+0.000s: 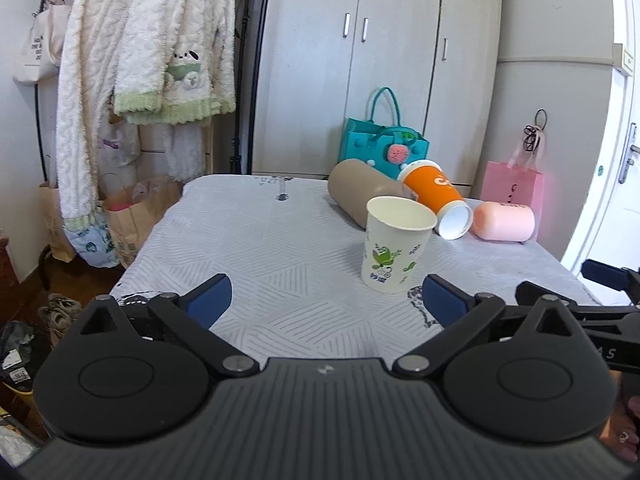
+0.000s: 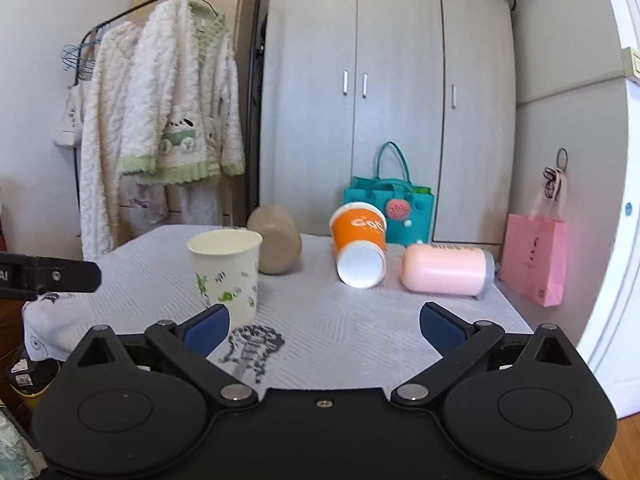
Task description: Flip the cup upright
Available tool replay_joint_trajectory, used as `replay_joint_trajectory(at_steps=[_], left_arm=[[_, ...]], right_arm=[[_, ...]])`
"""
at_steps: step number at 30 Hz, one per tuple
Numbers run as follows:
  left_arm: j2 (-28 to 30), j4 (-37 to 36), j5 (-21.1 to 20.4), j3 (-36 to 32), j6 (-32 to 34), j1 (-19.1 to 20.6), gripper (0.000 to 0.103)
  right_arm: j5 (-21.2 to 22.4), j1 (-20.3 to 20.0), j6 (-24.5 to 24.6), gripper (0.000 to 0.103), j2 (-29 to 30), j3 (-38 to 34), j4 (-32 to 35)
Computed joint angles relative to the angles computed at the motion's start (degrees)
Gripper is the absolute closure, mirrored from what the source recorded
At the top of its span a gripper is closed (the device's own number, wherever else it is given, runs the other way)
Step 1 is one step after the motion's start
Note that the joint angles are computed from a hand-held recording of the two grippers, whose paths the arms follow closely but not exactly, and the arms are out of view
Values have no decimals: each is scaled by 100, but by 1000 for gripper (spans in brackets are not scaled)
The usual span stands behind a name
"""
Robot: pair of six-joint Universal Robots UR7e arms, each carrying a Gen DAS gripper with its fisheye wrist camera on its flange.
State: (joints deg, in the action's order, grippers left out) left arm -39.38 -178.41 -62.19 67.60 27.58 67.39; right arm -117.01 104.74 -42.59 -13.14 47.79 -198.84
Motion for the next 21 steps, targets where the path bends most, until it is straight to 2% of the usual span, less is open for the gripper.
replay_joint_trajectory(at_steps=[2,7,13,21], left_arm=[[25,-146,130,28,-18,-15,0],[-1,-292,88,150,-35,9,0],[72,-373,374,133,61,-31,0],[67,-507,309,245,107,-40,0]], right_arm=[[-49,-7,38,0,-45,108,-68],[-56,-16,113,0,-92,283,-271],[-311,19,55,0,45,119,-367],[-501,4,104,0,106,56,-608]])
